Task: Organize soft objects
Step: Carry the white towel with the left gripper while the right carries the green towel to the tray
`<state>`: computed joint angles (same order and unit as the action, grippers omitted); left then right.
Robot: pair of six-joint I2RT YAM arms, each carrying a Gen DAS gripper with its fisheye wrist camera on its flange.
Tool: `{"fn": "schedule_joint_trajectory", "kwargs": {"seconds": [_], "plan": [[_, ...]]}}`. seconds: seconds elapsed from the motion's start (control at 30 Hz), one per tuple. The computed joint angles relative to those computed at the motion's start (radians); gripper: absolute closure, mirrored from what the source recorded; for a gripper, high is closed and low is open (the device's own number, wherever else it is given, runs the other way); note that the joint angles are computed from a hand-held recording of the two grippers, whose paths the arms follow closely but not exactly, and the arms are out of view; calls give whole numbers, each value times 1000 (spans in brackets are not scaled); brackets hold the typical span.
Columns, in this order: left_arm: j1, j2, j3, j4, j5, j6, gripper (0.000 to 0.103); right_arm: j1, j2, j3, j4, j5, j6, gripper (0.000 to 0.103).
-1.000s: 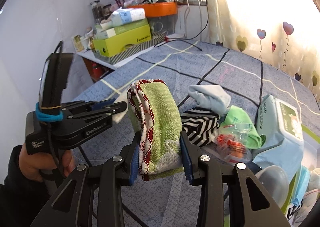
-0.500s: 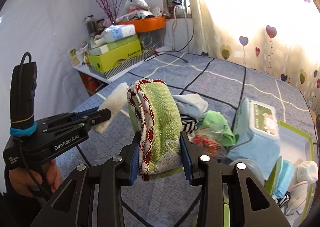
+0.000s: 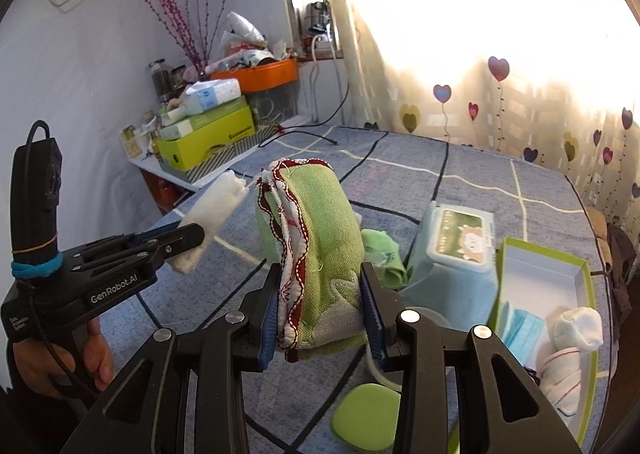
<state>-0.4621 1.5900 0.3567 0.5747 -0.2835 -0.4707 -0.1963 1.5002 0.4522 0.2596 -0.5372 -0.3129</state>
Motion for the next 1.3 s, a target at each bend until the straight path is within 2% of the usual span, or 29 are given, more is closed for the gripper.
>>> {"fn": "schedule_joint_trajectory", "kwargs": {"seconds": [0.83, 1.3], "plan": [[-217, 63, 181, -89, -42, -4, 83, -316, -35, 18, -102, -116, -124, 68], [-336, 187, 345, -119, 10, 11, 83, -571, 20, 59, -152, -151, -220, 68]]}}
